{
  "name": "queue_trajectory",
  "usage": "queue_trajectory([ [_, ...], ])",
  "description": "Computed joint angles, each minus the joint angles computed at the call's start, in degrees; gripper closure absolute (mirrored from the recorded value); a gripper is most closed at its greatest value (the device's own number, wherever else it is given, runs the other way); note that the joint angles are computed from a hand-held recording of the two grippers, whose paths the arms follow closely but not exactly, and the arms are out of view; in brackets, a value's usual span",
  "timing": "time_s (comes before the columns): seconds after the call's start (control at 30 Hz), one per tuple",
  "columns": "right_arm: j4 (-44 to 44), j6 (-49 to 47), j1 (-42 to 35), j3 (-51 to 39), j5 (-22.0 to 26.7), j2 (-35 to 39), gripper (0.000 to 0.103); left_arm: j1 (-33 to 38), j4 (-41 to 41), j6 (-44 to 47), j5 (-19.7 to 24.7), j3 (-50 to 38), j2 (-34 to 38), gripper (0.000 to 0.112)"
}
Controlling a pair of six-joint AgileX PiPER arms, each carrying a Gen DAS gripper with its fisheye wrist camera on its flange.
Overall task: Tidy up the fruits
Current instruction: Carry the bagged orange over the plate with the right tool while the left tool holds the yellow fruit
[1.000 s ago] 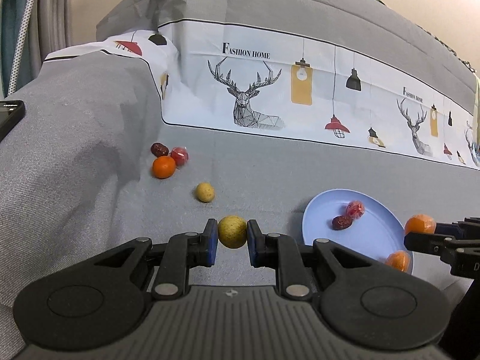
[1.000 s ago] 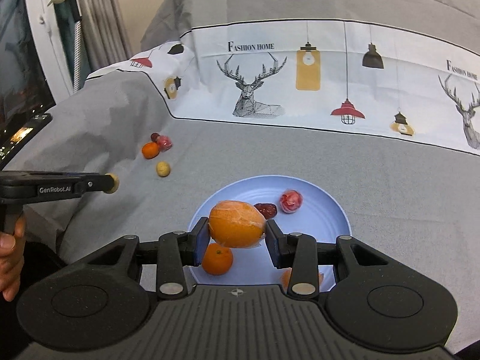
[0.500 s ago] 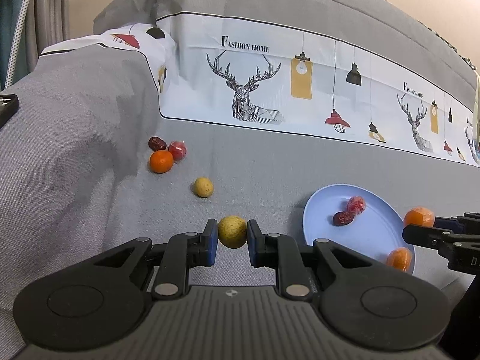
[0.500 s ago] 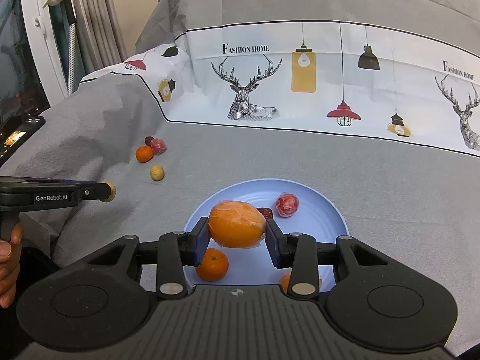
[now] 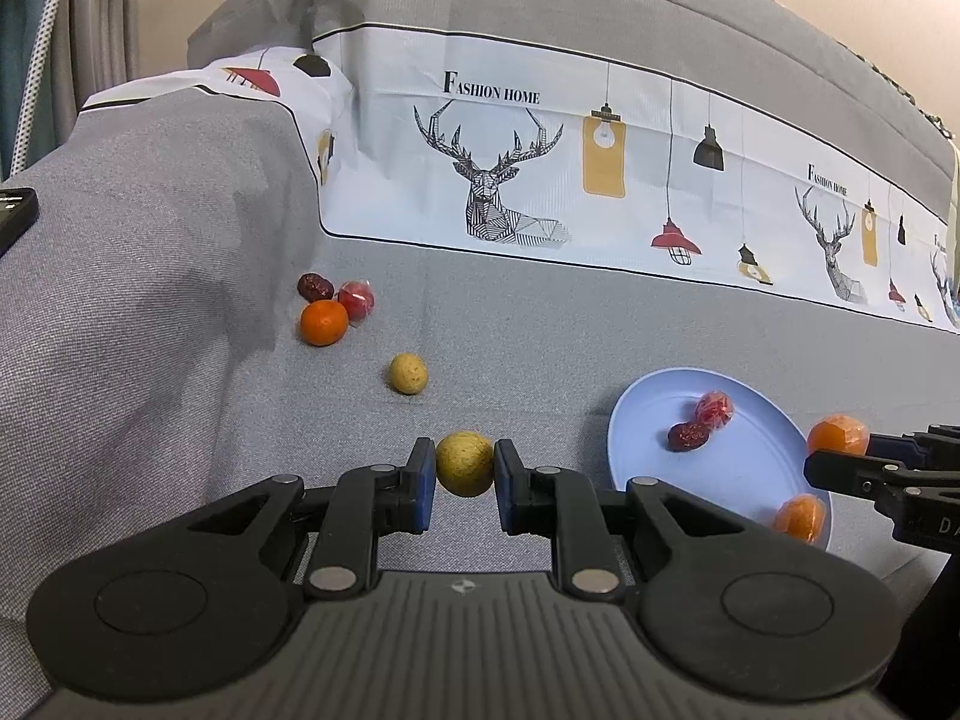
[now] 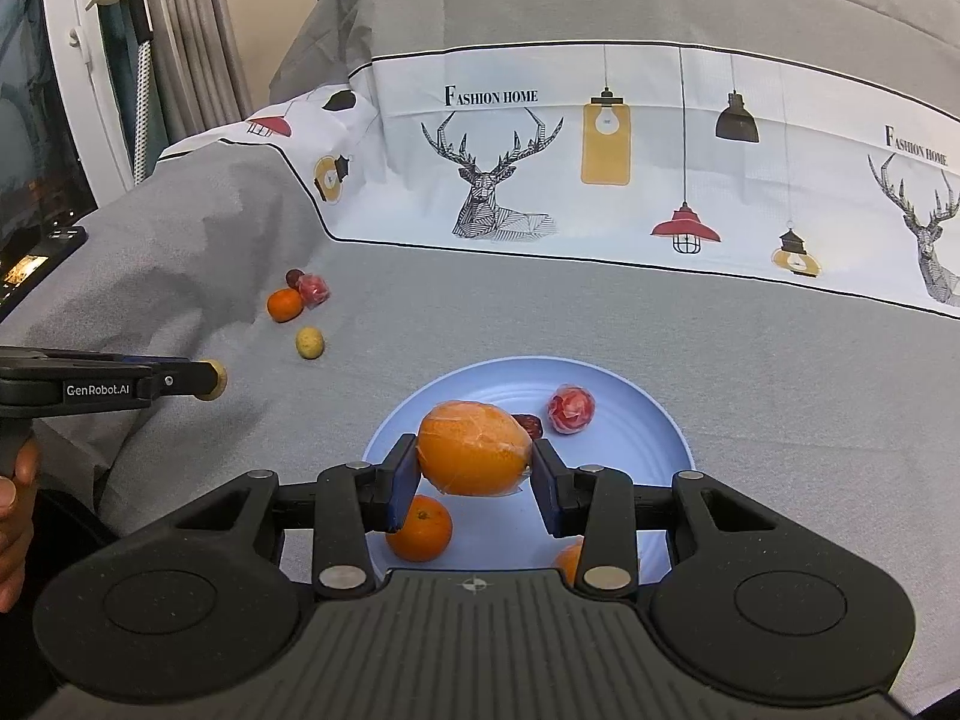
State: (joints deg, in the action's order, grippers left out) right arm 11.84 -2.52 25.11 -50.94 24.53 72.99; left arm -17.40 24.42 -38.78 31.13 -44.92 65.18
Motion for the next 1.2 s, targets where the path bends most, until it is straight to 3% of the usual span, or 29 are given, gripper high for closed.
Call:
queue_trajectory([
  [1.2, -3.3, 3.6, -0.1, 0.0, -0.5, 0.5, 0.061, -0.1, 0.3, 0.3, 0.3, 0.0, 0.4, 0.09],
])
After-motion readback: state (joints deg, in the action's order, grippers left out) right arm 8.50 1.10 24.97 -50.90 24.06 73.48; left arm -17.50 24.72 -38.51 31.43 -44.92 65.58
